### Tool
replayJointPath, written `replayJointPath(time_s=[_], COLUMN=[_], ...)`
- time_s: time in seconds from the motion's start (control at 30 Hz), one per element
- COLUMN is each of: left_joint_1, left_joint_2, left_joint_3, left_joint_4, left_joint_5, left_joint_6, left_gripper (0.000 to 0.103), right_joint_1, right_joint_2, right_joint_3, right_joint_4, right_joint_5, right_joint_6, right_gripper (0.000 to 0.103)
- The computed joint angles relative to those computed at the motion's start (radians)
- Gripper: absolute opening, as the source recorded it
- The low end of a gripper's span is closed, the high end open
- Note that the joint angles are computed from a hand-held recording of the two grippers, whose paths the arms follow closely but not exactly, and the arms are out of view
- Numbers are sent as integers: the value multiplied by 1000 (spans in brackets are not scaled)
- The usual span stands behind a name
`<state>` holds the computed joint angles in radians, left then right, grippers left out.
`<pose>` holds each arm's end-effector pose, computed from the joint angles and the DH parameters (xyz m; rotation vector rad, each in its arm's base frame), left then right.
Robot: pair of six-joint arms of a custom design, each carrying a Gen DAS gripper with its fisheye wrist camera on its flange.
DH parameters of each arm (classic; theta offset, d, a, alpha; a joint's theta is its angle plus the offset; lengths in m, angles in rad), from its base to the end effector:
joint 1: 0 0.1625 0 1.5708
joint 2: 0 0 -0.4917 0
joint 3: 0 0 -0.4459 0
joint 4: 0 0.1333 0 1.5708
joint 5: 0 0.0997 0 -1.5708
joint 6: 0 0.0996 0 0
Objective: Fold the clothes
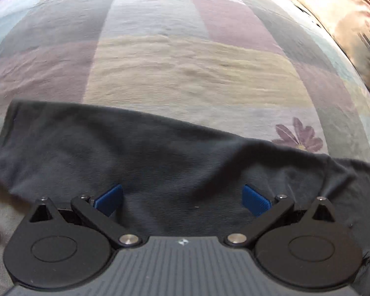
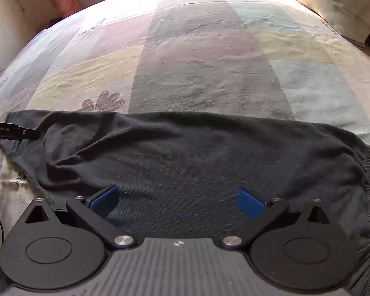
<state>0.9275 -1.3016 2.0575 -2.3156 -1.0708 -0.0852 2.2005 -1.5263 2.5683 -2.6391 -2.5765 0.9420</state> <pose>-0.1874 -0.5518 0.2421 0.7367 2.5573 -0.2283 0.2446 -0.2522 0.2180 -0.3723 -2.2584 0.9118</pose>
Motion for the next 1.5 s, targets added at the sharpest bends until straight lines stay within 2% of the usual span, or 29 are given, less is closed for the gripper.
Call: replayJointPath(time_s=[0.13,0.27,0.4,0.5,0.6,0.7,0.87,1.0,1.1,1.17,1.2,1.3,1.4,1.5], left_joint_1=[44,90,96,108,118,98,29,-35,-82,-111,-136,-219,-264,-316], left_joint_2=[-17,-9,-28,-15,9,7,-59,-142,-205,-249,-275,-354,-403,-430], left_joint_3=[-33,-69,-64,-78,-90,-78,0,65,103,131,155,226,258,294], left_joint_4=[12,29,-65,-42,11,10,-34,52,194,278,304,367,422,458], left_joint_5=[97,154,77,27,54,96,114,23,-88,-172,-195,-256,-368,-464], left_joint_6=[-20,-14,50,102,106,162,331,376,306,248,220,119,14,-28], left_gripper=[102,102,102,102,102,102,102,102,102,102,102,102,102,102], right_joint_1=[-13,-25,-21,-21,-21,-11,25,90,152,193,209,234,236,236], right_joint_2=[30,62,101,132,152,155,107,49,21,23,30,83,145,166], right_joint_3=[-36,-64,-90,-106,-114,-120,-113,-106,-107,-104,-100,-84,-66,-53], right_joint_4=[16,17,19,30,30,62,215,427,575,600,583,446,265,192], right_joint_5=[-4,3,5,15,30,25,20,57,108,150,167,191,214,233], right_joint_6=[-23,-20,-9,4,22,60,148,253,311,277,234,47,-164,-255], right_gripper=[103,103,103,103,103,103,103,103,103,103,103,103,103,103])
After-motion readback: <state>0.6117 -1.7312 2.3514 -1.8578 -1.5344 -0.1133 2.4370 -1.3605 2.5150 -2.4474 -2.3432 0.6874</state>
